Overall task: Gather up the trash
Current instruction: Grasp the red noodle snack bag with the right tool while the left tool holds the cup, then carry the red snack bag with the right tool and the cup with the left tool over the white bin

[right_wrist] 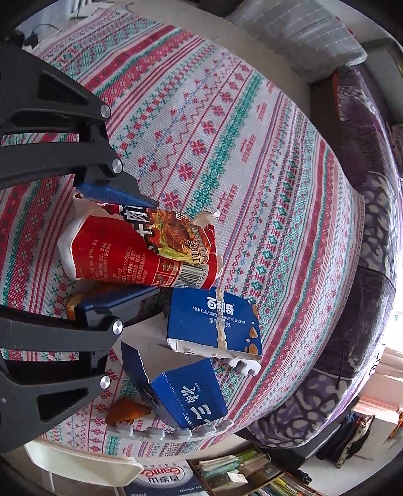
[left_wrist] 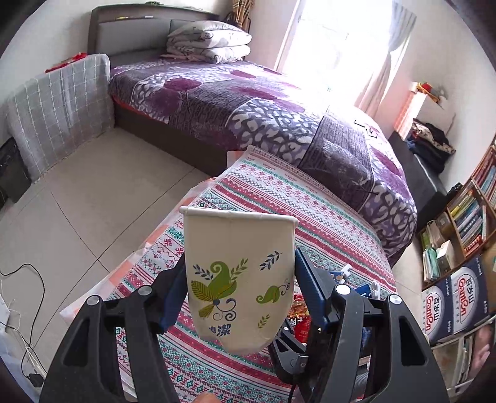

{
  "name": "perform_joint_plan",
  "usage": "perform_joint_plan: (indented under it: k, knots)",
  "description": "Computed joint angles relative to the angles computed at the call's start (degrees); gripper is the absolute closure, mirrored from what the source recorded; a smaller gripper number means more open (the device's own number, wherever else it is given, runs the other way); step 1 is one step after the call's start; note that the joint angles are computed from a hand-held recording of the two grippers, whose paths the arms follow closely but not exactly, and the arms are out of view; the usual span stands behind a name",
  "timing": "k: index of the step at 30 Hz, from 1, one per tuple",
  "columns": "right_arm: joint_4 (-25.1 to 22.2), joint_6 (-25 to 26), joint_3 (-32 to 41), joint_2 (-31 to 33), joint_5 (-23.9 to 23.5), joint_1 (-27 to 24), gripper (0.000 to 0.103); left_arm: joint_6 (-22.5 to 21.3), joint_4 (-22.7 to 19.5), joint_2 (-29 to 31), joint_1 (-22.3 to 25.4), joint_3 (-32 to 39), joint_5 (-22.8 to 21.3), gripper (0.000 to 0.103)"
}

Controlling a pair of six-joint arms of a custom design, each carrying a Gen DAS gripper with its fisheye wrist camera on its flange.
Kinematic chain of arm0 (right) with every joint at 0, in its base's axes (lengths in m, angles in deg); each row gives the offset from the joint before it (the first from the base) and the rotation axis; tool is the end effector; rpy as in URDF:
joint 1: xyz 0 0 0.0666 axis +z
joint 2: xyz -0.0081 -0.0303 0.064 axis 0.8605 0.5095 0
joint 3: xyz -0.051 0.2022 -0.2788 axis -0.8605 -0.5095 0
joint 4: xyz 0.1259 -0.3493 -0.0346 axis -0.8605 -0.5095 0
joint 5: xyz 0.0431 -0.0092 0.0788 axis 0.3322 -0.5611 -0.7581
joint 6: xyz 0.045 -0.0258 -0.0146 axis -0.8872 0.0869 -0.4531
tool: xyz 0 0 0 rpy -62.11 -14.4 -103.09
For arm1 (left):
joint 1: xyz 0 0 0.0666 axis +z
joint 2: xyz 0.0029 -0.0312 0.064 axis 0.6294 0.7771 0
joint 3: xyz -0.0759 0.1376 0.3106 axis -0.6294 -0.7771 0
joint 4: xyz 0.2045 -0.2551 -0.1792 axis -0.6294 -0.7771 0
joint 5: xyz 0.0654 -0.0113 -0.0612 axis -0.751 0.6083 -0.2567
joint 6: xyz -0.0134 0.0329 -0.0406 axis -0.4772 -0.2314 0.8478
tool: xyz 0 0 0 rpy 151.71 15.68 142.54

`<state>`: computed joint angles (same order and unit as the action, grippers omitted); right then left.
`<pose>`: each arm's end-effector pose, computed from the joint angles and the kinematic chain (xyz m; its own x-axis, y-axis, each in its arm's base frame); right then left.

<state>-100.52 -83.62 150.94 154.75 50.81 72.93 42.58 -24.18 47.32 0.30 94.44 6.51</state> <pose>0.4809 0.1124 0.3111 -0.8913 -0.0518 -0.4505 -0.0561 0.9984 -0.0037 0.4496 -0.3435 0.4757 -0.7195 -0.2518 -0.6472 -0.1452 0.9659 -0.2144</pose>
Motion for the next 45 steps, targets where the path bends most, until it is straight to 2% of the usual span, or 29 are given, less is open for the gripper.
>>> perform_joint_plan:
  k: [6, 17, 21, 31, 40, 45]
  knots:
    - [2.6, -1.4, 0.2, -4.0, -5.3, -3.5, 0.061, 0.7, 0.9, 0.9, -0.6, 1.1, -2.1, 0.039]
    - [3.4, 0.3, -2.5, -11.6, -4.4, -10.5, 0.061, -1.9, -2.9, 7.3, -3.5, 8.5, -5.0, 0.039]
    - [3.1, -0.2, -4.7, -14.6, -6.0, -14.4, 0.060, -2.4, -5.0, 10.2, -4.7, 11.8, -5.0, 0.039]
    - [7.0, 0.5, -9.0, -18.8, -8.0, -21.8, 0.060, -2.0, -7.7, 17.2, -8.2, 18.2, -4.8, 0.039]
    - [6.6, 0.1, -8.0, -17.9, -10.8, -28.3, 0.059, -3.5, -9.4, 24.5, -11.0, 27.8, -5.6, 0.038]
    - [6.2, 0.1, -7.7, -17.4, -11.0, -30.9, 0.059, -4.7, -13.2, 30.8, -12.3, 38.6, -5.5, 0.038]
